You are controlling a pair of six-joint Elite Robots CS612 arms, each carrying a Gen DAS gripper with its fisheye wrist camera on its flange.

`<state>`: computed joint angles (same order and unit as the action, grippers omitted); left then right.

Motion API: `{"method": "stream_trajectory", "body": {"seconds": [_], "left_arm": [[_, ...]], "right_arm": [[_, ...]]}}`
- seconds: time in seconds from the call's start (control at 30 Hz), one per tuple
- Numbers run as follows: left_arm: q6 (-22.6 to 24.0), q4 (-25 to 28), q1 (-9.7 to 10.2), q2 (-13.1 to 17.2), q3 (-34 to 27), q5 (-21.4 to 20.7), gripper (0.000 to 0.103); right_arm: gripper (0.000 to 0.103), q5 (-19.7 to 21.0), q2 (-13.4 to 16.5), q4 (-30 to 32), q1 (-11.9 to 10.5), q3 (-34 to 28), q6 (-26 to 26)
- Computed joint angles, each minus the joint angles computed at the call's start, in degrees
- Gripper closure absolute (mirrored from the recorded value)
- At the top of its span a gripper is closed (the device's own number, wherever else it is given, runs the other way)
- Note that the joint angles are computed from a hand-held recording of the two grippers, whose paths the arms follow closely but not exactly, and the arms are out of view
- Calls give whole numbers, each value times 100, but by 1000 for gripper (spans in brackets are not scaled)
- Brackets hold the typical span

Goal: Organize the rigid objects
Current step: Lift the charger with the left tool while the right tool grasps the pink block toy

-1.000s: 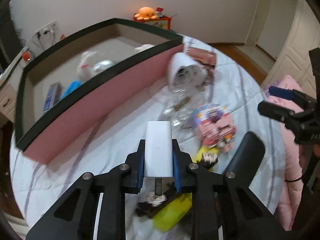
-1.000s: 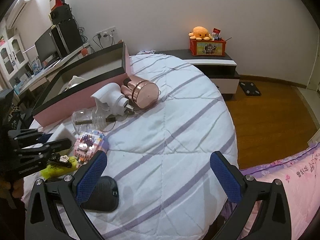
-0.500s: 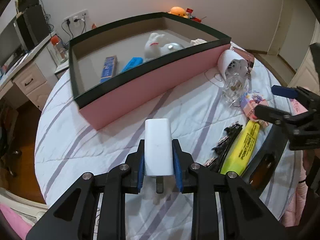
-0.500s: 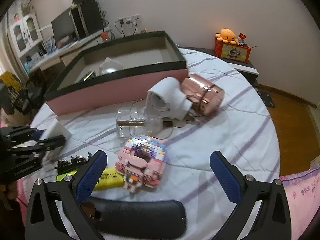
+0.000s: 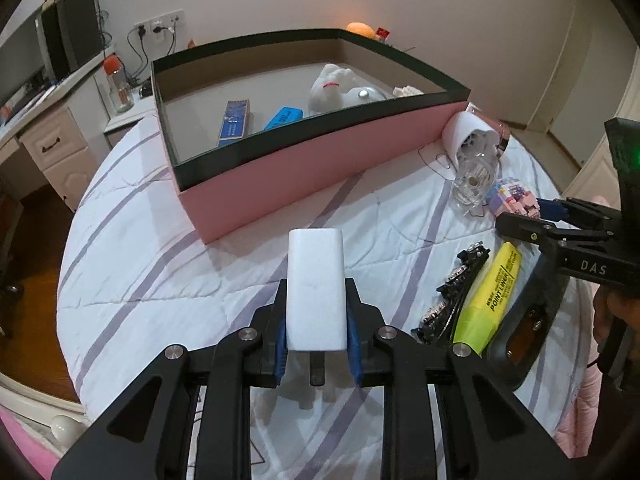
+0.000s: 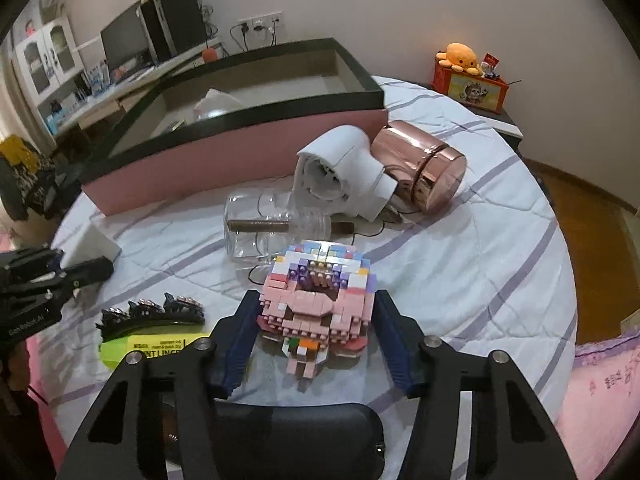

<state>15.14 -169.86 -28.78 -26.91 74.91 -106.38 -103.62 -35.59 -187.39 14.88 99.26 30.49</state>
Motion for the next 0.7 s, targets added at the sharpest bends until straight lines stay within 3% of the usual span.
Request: {"method": "stream_trajectory", "body": {"seconds": [0.27, 0.7], "left_arm": [[-64, -287, 95, -128, 199, -278, 80], [-19, -476, 110, -224, 376, -277, 79]], "right_arm": [[47, 42, -30, -501, 52, 110, 80], [47, 98, -103, -769, 156, 145, -75]]}}
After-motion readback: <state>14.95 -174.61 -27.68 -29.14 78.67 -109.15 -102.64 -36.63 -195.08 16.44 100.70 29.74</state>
